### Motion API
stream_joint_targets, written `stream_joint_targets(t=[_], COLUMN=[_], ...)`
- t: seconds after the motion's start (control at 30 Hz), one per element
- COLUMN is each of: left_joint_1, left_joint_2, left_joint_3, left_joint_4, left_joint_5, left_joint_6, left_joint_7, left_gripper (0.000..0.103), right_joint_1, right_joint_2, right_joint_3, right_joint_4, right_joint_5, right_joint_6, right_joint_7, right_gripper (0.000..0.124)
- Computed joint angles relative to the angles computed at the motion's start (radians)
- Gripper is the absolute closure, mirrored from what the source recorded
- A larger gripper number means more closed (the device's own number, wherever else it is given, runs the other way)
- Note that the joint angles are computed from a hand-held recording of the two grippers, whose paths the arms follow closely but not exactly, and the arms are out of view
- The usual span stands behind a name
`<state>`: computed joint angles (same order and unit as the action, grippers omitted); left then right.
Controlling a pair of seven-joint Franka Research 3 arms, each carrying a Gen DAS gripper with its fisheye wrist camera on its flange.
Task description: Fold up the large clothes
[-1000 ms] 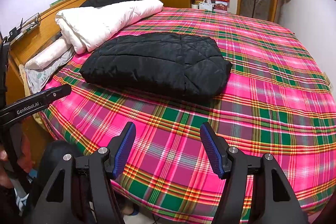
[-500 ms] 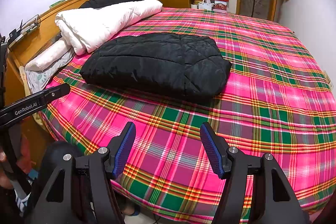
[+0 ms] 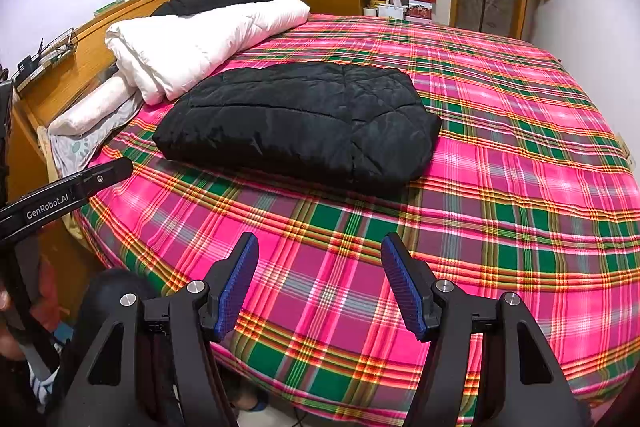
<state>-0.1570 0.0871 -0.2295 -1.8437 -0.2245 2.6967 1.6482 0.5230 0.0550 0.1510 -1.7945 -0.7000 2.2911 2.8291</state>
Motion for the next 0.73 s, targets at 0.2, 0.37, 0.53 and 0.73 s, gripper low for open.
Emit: stream_joint_targets(t=[0.2, 0.37, 0.53, 0.73], left_joint_1=[-0.003, -0.013, -0.013, -0.012], left_joint_2=[0.0, 0.006, 0.004, 0.007], left_joint_3=[0.0, 0.005, 0.007, 0.009], left_joint_4=[-0.002, 0.003, -0.007, -0.007], left_joint_5=[0.032, 0.095, 0.119, 0.154], left_joint_6=[0.0, -0.01, -0.001, 0.006], left_joint_7=[-0.019, -0.057, -0.096, -0.141], left_gripper=[0.042, 0.042, 0.042, 0.042], right_joint_1=[0.001, 0.003, 0.003, -0.002], right_joint_2=[0.001, 0.002, -0.001, -0.005], right_joint_3=[0.0, 0.0, 0.0, 0.0], right_joint_4=[0.001, 0.0, -0.008, -0.015], right_joint_5=[0.001, 0.001, 0.001, 0.001], right_joint_6=[-0.002, -0.002, -0.003, 0.002], right_joint_7=[0.003, 0.008, 0.021, 0.03], right_gripper=[0.06, 0.06, 0.06, 0.06])
